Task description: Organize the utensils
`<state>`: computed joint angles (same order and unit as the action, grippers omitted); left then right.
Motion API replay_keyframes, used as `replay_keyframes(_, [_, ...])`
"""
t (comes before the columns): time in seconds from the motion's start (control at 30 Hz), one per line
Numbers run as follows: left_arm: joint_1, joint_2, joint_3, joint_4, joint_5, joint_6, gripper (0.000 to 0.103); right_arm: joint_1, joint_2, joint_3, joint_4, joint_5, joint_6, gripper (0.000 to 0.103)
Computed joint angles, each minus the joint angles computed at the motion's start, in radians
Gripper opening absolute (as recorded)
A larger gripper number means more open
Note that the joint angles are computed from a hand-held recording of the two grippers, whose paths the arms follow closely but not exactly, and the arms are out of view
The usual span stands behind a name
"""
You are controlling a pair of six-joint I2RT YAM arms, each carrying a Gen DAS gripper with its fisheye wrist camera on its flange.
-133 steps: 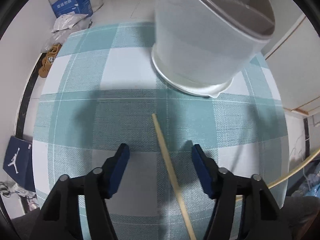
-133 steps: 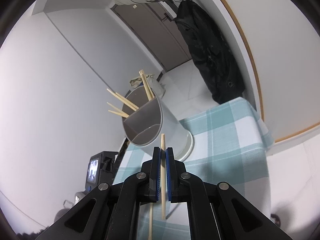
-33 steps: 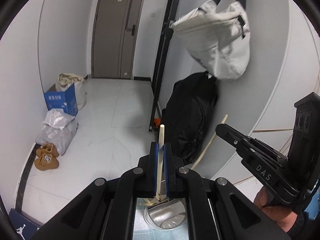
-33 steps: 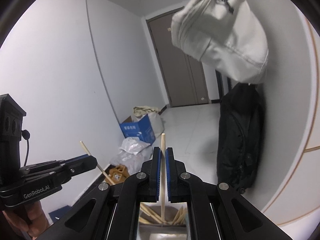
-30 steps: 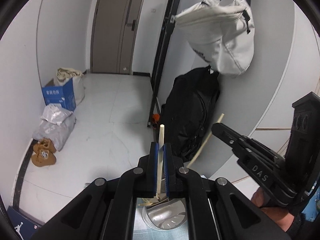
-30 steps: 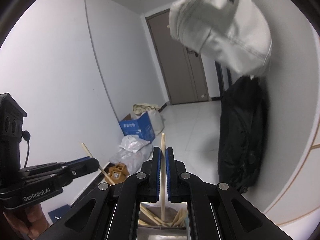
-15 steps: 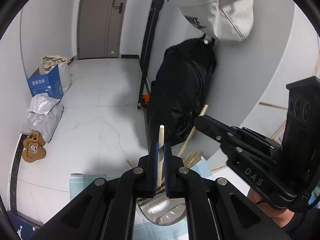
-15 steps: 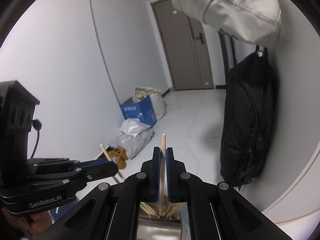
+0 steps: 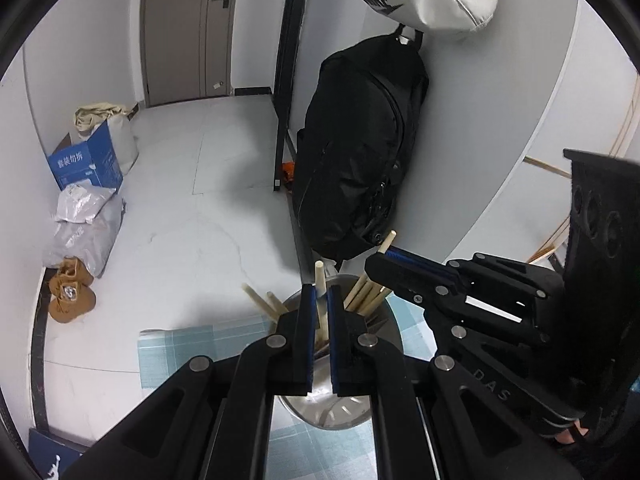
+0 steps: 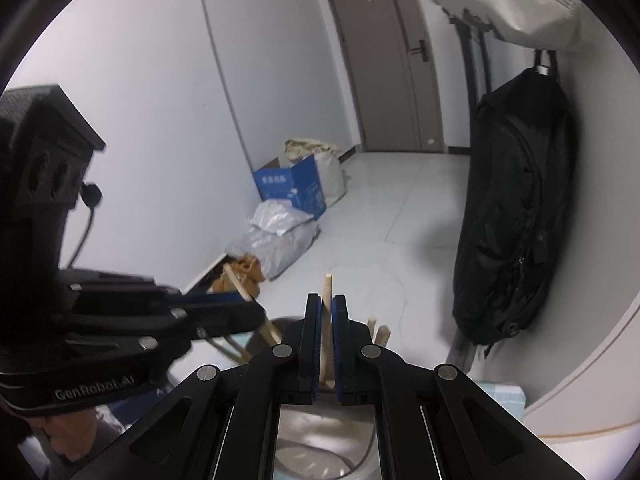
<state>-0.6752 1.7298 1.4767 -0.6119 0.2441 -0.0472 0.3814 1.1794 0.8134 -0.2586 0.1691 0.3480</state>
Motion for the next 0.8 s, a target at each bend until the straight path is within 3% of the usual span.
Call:
replay_keyframes(0.1, [0.025, 0.035, 0.087, -0.118, 0.046, -0.027, 0.002, -0.023, 0.009, 0.040, -0.072, -0.060, -0.010, 0.007])
replay_keyframes(0.2, [0.025, -0.018, 0.061, -0.108, 0.028, -0.029, 0.003, -0.020, -0.040, 0.043, -0.119, -0.056, 0.006, 0.010])
replay_keyframes(0.27, [0.026, -0.054, 0.040, -0.106, 0.016, -0.030, 0.012, 0.004, -0.113, 0.014, -0.131, -0.013, 0.036, 0.033])
replay_keyframes(0.33, [0.026, -0.102, 0.000, -0.089, 0.000, -0.051, 0.035, 0.028, -0.182, -0.013, -0.144, 0.018, 0.077, 0.041])
replay_keyframes(0.43, [0.018, -0.173, -0.069, -0.052, -0.017, -0.078, 0.051, 0.075, -0.267, -0.039, -0.180, 0.078, 0.131, 0.043])
replay_keyframes(0.5, [-0.003, -0.210, -0.107, -0.036, -0.057, -0.084, 0.051, 0.114, -0.326, -0.058, -0.208, 0.122, 0.175, 0.053])
replay_keyframes(0.6, [-0.034, -0.257, -0.153, -0.022, -0.128, -0.086, 0.053, 0.188, -0.381, -0.065, -0.260, 0.201, 0.237, 0.056])
replay_keyframes(0.7, [-0.068, -0.305, -0.196, -0.001, -0.206, -0.102, 0.062, 0.275, -0.427, -0.073, -0.309, 0.289, 0.300, 0.058])
replay_keyframes(0.8, [-0.110, -0.361, -0.241, 0.024, -0.308, -0.118, 0.064, 0.363, -0.468, -0.075, -0.356, 0.385, 0.358, 0.066])
